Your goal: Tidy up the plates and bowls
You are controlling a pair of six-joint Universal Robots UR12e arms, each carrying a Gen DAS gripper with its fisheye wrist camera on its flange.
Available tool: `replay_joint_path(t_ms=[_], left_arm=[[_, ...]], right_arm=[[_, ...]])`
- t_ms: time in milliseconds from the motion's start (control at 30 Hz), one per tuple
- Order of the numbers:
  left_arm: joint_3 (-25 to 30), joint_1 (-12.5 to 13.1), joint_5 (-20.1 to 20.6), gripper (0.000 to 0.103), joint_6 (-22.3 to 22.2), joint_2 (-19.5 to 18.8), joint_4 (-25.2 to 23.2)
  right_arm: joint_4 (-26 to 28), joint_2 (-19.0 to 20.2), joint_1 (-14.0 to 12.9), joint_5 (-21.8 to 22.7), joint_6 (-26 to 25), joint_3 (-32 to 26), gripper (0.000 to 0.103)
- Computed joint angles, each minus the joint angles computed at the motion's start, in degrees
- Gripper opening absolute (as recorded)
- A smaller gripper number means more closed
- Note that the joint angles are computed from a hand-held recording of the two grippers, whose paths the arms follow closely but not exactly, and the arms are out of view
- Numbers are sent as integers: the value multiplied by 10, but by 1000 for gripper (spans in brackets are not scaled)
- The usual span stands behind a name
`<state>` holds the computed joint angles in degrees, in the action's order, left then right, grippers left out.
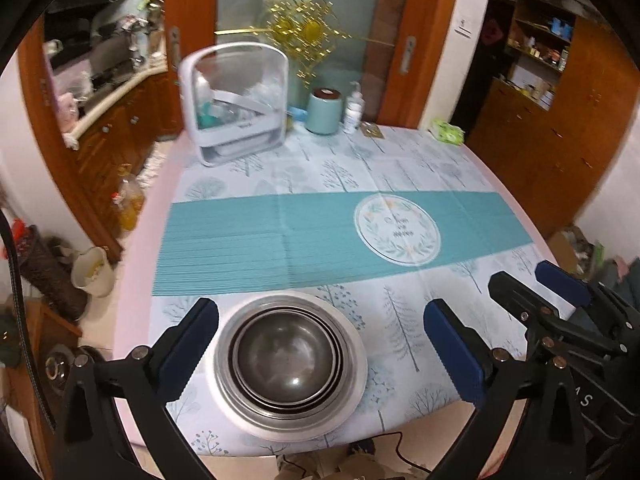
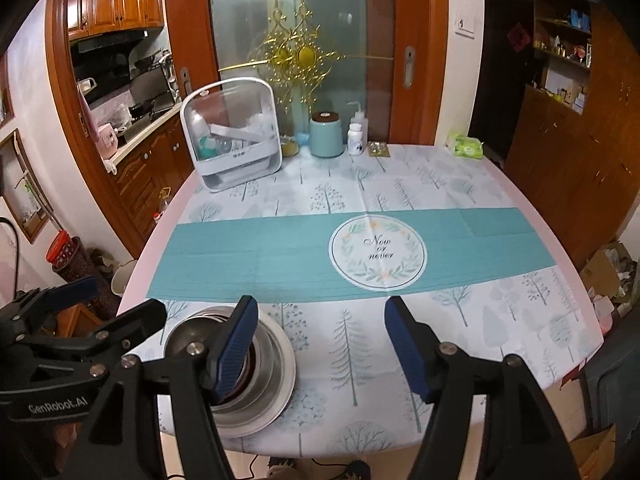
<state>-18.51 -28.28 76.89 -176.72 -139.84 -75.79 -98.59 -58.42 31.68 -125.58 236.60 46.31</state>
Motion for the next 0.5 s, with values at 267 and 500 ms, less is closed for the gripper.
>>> replay_joint_path(t_ms=[267, 500], left_arm=[[-44, -10, 42, 102, -40, 24, 26], [-44, -16, 72, 102, -53, 24, 27]], right_arm=[[-5, -11, 0, -4, -1, 19, 67], [-20, -20, -5, 15, -10, 37, 67]])
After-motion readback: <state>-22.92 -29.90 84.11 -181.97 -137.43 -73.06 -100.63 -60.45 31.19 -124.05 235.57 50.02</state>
